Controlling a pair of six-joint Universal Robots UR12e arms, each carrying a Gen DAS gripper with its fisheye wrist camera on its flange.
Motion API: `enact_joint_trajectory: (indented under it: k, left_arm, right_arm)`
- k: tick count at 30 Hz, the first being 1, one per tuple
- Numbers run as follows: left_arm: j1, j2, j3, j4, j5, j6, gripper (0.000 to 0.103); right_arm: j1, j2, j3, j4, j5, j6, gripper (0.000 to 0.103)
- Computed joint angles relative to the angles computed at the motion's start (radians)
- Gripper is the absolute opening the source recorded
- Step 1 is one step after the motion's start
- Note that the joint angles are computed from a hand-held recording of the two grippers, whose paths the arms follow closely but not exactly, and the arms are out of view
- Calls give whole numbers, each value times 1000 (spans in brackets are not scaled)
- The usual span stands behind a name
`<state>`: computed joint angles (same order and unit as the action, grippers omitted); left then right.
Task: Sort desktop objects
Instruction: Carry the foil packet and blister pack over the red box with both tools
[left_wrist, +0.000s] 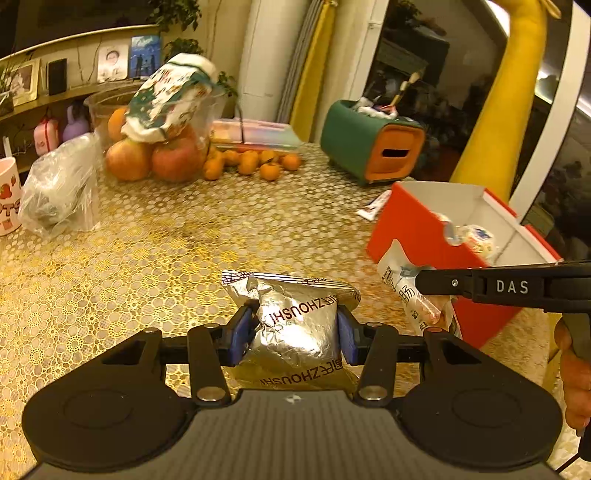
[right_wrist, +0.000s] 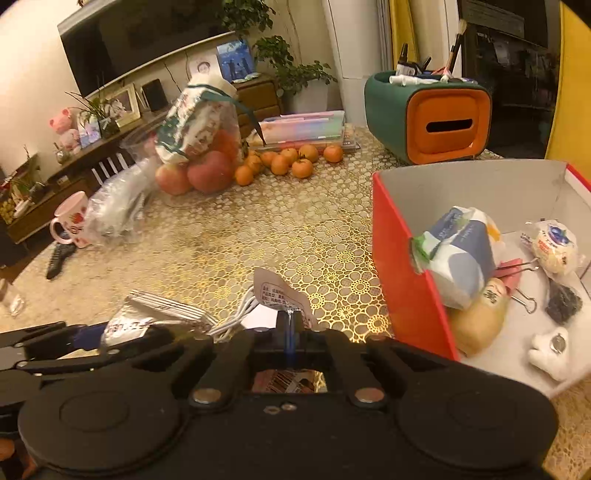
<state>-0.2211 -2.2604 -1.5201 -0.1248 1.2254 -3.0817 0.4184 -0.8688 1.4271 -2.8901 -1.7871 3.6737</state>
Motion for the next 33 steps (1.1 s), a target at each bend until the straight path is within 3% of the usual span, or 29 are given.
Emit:
enact_joint_trajectory:
  k: [21,33]
  left_arm:
    - [-68,91,-68,87,-61,46,47]
    - [-119,69,-5,40,-74,86,47]
  right_arm:
    - [12,-174,213,-144,-78,-29,0]
    - [-26,-231,298,-202,-148,-3,0]
